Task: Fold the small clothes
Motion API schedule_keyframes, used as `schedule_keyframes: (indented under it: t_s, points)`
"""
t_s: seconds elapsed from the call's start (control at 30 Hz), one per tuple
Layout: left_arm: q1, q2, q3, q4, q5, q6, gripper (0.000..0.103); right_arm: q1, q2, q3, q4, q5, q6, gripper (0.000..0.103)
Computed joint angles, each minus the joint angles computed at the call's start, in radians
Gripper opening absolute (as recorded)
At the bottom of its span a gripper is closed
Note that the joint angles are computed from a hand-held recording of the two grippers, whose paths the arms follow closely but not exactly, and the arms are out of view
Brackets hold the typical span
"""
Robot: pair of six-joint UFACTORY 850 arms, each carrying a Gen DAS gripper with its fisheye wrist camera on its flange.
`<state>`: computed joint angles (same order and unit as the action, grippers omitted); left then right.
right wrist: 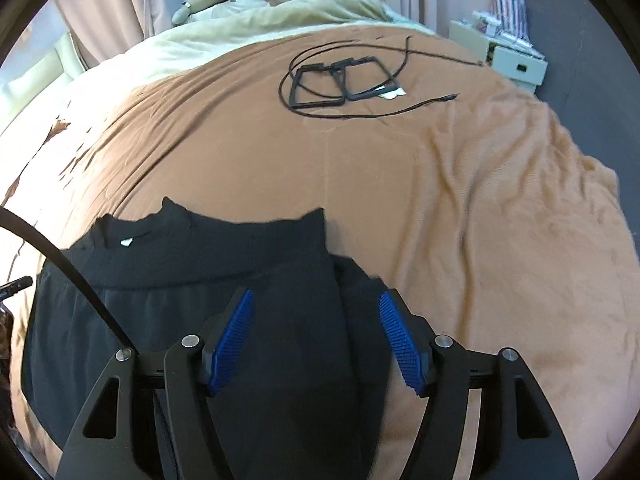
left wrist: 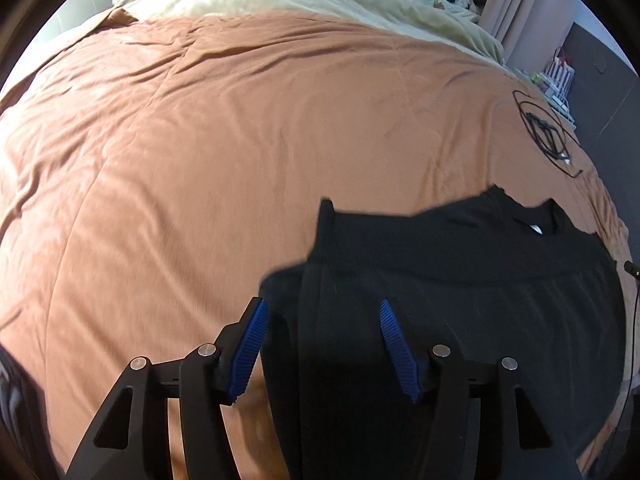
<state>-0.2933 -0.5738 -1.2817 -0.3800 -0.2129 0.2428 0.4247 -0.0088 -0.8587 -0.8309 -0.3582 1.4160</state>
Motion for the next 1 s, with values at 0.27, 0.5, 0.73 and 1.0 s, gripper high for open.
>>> schedule_keyframes:
  t_s: [0.27, 0.5, 0.73, 1.0]
  points:
    - [-0.006, 0.118, 0.152, -0.111, 0.018, 0.072, 0.061, 0.081, 0.153, 0.133, -0.021, -0.031, 0.125, 0.076]
    - [0.001, 0.219, 0.297, -0.228, 0.031, 0.162, 0.061, 0.148, 0.263, 0.232, -0.019, -0.023, 0.223, 0.077]
    - [0.028, 0.306, 0.43, -0.471, 0.017, 0.376, 0.061, 0.241, 0.357, 0.3, -0.034, -0.073, 0.329, 0.077]
    - [0.065, 0.354, 0.519, -0.756, -0.043, 0.639, 0.061, 0.34, 0.458, 0.393, -0.076, -0.095, 0.544, 0.077]
